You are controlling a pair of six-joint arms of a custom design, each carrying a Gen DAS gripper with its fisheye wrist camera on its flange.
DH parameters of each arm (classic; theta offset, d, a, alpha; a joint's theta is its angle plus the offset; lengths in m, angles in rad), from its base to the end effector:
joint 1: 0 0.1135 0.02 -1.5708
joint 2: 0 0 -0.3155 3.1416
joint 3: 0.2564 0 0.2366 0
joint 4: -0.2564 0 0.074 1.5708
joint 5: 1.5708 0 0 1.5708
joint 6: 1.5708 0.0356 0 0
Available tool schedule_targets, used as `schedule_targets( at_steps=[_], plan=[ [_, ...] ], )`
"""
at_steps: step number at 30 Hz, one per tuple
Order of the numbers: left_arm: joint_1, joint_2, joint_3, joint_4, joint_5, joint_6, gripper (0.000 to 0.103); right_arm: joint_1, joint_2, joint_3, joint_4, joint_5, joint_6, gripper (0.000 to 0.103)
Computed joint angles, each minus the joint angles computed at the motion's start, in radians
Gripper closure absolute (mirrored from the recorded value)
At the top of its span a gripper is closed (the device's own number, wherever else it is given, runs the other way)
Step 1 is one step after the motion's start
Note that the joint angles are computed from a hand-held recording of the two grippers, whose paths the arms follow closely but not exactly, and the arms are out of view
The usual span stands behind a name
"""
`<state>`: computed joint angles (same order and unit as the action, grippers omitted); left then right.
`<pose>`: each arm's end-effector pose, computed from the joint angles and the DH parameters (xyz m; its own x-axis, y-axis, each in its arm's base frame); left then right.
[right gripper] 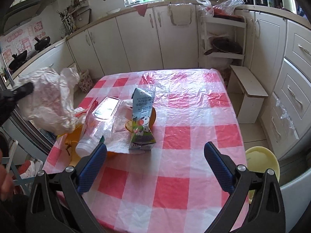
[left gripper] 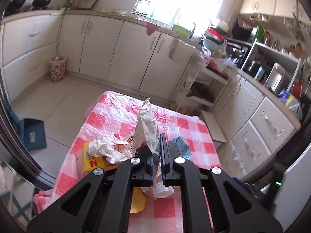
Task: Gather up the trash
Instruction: 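Grasp the white plastic bag with the left tool while the right tool grasps the blue milk carton, then carry the bag and carton to the yellow basin and open both tools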
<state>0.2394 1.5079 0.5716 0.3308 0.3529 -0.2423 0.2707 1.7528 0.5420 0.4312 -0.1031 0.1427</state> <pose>0.2676 0.0527 0.2185 -0.5496 -0.3659 -0.7510 -0.0807 0.9180 -0.3883 0.2801 0.0815 0.1538 -0.7184 -0.0525 -0.6937 -0.2367 0.9561 0.1728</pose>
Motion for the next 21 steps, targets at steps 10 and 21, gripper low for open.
schedule_targets(
  at_steps=[10, 21],
  plan=[
    [0.121, -0.016, -0.023, 0.018, 0.125, 0.049, 0.097, 0.018, 0.300, 0.340, -0.184, -0.026, 0.000, 0.013],
    [0.108, -0.025, -0.029, 0.029, 0.133, 0.050, 0.097, -0.087, 0.282, 0.316, -0.165, -0.272, 0.009, 0.071]
  ],
)
